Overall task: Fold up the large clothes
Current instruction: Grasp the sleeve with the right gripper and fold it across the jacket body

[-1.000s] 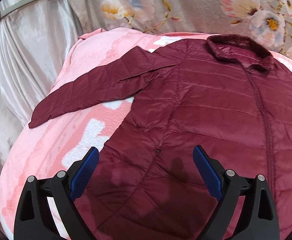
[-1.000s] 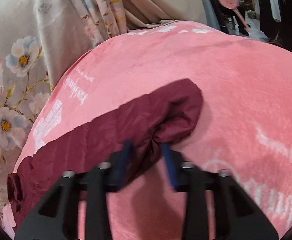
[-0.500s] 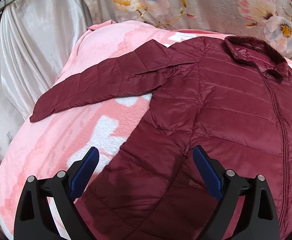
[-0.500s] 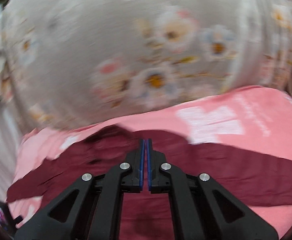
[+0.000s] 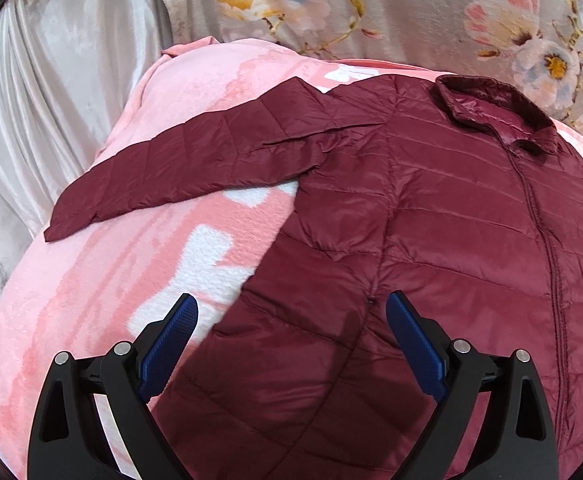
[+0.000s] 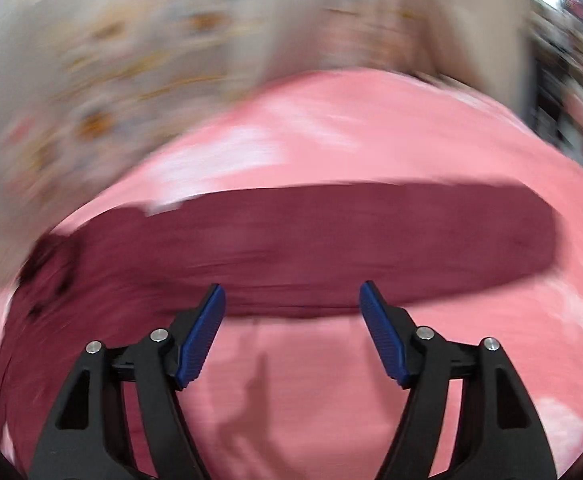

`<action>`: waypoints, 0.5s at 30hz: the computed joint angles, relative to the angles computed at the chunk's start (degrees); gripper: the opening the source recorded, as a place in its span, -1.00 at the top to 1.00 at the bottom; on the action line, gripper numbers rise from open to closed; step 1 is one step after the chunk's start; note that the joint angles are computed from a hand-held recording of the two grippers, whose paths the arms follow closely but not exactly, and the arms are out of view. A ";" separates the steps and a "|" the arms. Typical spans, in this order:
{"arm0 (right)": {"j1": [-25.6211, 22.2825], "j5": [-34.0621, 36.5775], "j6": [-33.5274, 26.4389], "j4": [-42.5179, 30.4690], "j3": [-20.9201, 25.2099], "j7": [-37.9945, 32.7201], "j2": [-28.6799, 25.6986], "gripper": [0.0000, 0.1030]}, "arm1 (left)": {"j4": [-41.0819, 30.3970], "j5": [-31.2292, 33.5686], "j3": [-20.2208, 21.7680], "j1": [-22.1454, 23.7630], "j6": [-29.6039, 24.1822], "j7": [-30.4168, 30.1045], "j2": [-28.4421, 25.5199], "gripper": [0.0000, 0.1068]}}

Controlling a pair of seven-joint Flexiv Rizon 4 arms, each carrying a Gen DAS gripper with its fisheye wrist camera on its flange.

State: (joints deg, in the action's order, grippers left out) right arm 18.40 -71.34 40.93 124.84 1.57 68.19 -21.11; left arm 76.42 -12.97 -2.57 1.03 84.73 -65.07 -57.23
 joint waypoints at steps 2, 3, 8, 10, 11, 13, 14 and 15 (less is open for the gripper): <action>-1.79 0.19 1.44 7.16 0.31 9.43 4.00 -0.38 | 0.38 0.04 -0.20 -0.07 0.19 -0.04 0.20 -0.74; -2.82 0.30 2.17 9.53 0.48 12.46 5.28 -0.38 | 0.60 0.02 -0.19 -0.22 0.21 -0.19 0.34 -0.74; -7.03 -4.72 5.37 14.34 0.05 20.12 6.96 -0.39 | 0.96 0.42 1.16 -1.60 0.51 -1.18 0.54 -0.74; -8.18 -5.78 5.88 13.30 -0.22 18.98 5.81 -0.11 | 1.05 0.80 2.16 -2.35 0.65 -1.72 0.57 -0.74; -8.80 -7.44 6.65 12.50 -0.62 18.48 5.07 0.33 | 1.05 0.98 2.67 -2.68 0.71 -2.02 0.57 -0.74; -9.33 -10.84 7.25 10.40 -1.07 19.53 4.16 0.85 | 0.84 1.26 3.48 -3.13 0.80 -2.61 0.46 -0.74; -8.88 -12.20 5.85 8.79 -1.04 19.25 3.98 0.87 | 0.69 1.35 3.99 -3.37 1.02 -3.05 0.35 -0.74; -8.19 -12.42 4.25 6.49 -0.85 17.17 3.43 0.89 | 0.37 1.38 4.55 -3.61 0.97 -3.55 0.18 -0.74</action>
State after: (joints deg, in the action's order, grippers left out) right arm 10.21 -83.75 45.18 131.33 0.72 85.36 -17.68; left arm 76.78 -11.58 1.98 -2.58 85.70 -68.62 -57.05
